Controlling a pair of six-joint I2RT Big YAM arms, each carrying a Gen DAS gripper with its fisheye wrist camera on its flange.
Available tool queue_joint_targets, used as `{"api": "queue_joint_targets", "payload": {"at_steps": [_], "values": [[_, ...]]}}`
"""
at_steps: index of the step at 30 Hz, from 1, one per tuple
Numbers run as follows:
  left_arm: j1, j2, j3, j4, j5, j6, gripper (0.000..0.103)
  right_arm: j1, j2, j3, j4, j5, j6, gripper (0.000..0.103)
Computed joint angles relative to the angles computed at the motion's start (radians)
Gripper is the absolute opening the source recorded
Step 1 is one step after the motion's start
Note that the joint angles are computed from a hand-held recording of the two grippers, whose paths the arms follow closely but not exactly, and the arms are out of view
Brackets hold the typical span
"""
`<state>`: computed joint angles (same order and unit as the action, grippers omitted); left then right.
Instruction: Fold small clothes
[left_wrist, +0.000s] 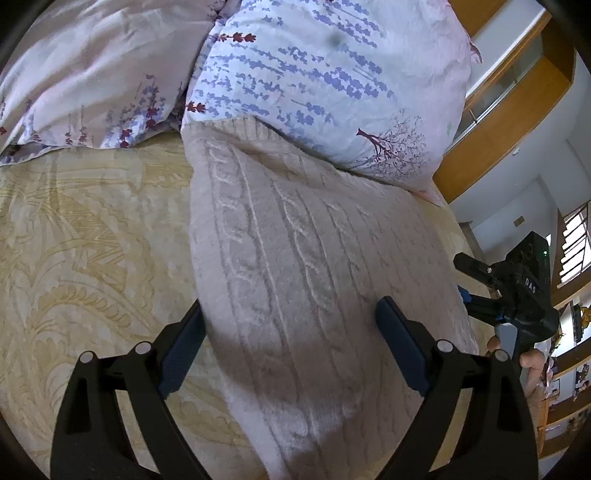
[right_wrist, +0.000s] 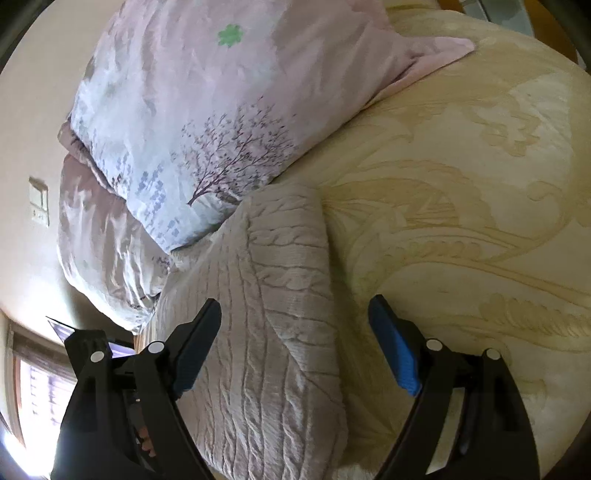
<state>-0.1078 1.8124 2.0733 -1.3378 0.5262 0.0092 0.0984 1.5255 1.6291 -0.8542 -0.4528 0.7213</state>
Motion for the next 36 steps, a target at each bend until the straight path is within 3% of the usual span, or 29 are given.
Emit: {"api": "queue_joint_targets", "payload": {"at_steps": [10,14,19,21,24,29,36], "values": [[0.006,0.031,0.022,-0.001,0.079,-0.051,0.092,0.035,0.041,0.044,-0.012,-0.036,-0.072,0.072],[0.02,0.026,0.009,0.009,0.118,-0.079,0.085,0.04,0.045,0.047,-0.021,-0.055,-0.095,0.067],[0.041,0.023,-0.002,0.017,0.174,-0.116,0.066,0.037,0.039,0.009,0.045,-0.148,-0.052,0.043],[0.055,0.014,-0.014,0.025,0.208,-0.121,0.051,0.03,0.019,-0.033,0.114,-0.187,0.004,0.038],[0.08,-0.001,-0.03,0.035,0.279,-0.124,0.039,0.027,-0.016,-0.089,0.209,-0.221,0.074,0.035],[0.113,-0.055,-0.065,0.018,0.345,-0.054,0.037,0.068,-0.065,-0.126,0.283,-0.202,0.116,0.032],[0.199,-0.1,-0.078,-0.04,0.368,0.04,0.037,0.175,-0.031,-0.037,0.24,-0.104,0.045,0.03]]}}
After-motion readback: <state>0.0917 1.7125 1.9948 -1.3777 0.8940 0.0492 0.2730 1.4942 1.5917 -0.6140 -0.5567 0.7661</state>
